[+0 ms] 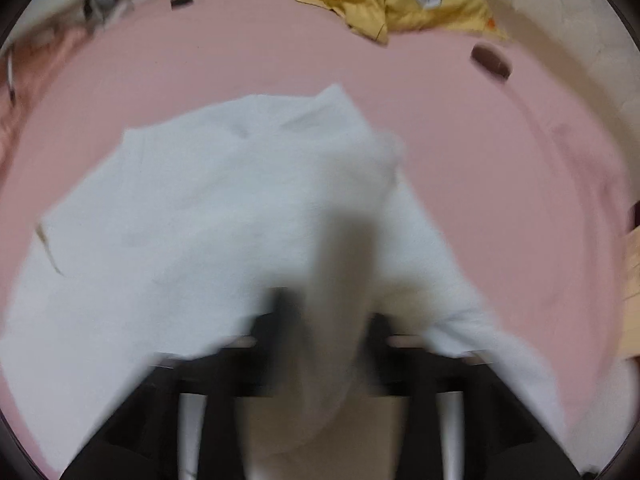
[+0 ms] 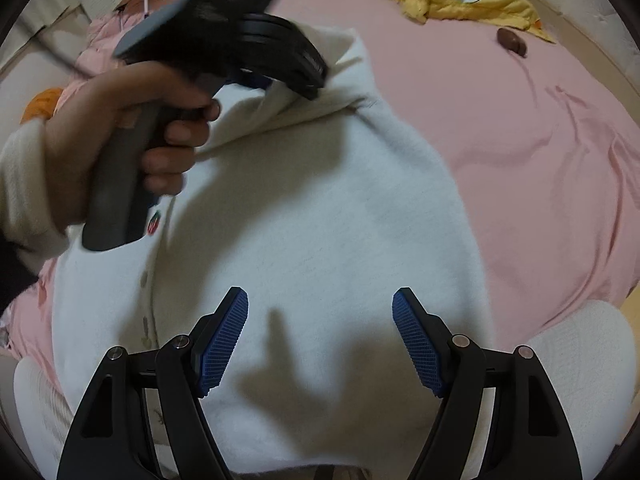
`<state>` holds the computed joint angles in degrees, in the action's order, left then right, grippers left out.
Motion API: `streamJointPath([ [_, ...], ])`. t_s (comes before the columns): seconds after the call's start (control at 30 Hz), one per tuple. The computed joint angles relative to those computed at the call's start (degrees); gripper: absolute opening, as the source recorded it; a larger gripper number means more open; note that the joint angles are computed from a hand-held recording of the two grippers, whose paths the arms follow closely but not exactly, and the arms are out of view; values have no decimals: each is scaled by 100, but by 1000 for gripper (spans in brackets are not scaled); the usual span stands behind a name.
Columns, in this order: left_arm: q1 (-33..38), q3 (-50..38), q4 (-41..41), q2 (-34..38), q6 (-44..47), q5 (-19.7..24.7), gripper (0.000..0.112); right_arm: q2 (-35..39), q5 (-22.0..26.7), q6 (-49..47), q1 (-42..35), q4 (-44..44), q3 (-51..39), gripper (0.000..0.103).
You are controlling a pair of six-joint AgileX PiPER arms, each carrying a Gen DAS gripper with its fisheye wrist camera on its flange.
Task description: Fold clothes
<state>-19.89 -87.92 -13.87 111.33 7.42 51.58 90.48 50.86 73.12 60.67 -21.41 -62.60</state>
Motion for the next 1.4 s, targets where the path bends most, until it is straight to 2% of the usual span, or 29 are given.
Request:
streamJointPath([
  [0.13,1116,265,-2292,-692,1342,857,78,-408,-270,120,-333,-90,339,75],
  [0.2,1760,633,-2767,-1122,1673,956,89,-634,-643,-51,-648,1,507,75],
  [0.27,2233,1007,-2325,-1422,1470,578,93,-789,-1324,-529,-1230,393,615,75],
  [0.33,2540,1176,-1188,-1554,751,138,93,-556,-1830,-956,-1671,472,387,75],
  [0.37,2647,1291,-615,-1537,432,-94,91,-261,-1852,-1185,-1812,385,27,75],
  [0.43,2837,1541,358,-1500,-169,-537,89,459,-1600,-1767,-1919,388,-950,75],
  [0.47,2966,1722,528,-1469,-266,-808,89,856,-1422,-2198,-1911,415,-1523,75],
  [0.5,3105,1895,541,-1404,-252,-1069,89,1256,-1173,-2599,-1865,340,-2096,75],
  [0.57,3429,2013,386,-1100,-70,-1268,89,2016,-905,-3098,-1682,-207,-2901,75],
  [0.63,3677,2111,154,-865,195,-1498,89,2629,-583,-3236,-1653,-458,-3288,75],
  [0.67,3791,2239,-100,-864,436,-1704,89,2866,-458,-3015,-1763,-477,-3251,73],
  [0.73,3997,2423,-643,-866,895,-1961,88,2703,-825,-1991,-1853,-1011,-2539,73],
  [0.8,3991,2437,-712,-945,936,-1877,88,2385,-717,-846,-1782,-1931,-1916,89],
  [0.87,3888,2514,-536,-1181,900,-1921,85,2189,-812,-360,-1893,-1941,-1663,89],
  [0.9,3823,2550,-467,-1315,873,-2044,85,2204,-642,-413,-1898,-1860,-1839,89],
  [0.97,3699,2592,-358,-1542,802,-2286,85,2350,-209,-433,-1692,-2338,-2421,89],
  [1.0,3692,2468,-309,-1469,730,-2285,86,2464,-246,-600,-1637,-2462,-2687,89],
  [1.1,3697,1815,84,-910,287,-2052,87,3182,-447,-1849,-1660,-2009,-3988,89],
  [1.17,3641,1606,620,-431,-83,-1954,87,3811,-198,-2593,-1854,-1268,-4784,89],
  [1.2,3619,1513,871,-185,-233,-1889,91,4163,2,-2960,-1945,-911,-5269,89],
  [1.27,3546,1530,1138,-139,-220,-2025,93,4869,356,-3574,-2118,-322,-6224,89],
  [1.33,3587,1238,971,-149,-107,-1603,93,4951,268,-3381,-2234,-188,-6300,90],
  [1.37,3637,1175,792,-222,9,-1510,92,4838,118,-3065,-2241,-349,-6116,90],
  [1.4,3697,1174,593,-342,145,-1554,92,4807,196,-2813,-2193,-602,-6160,90],
])
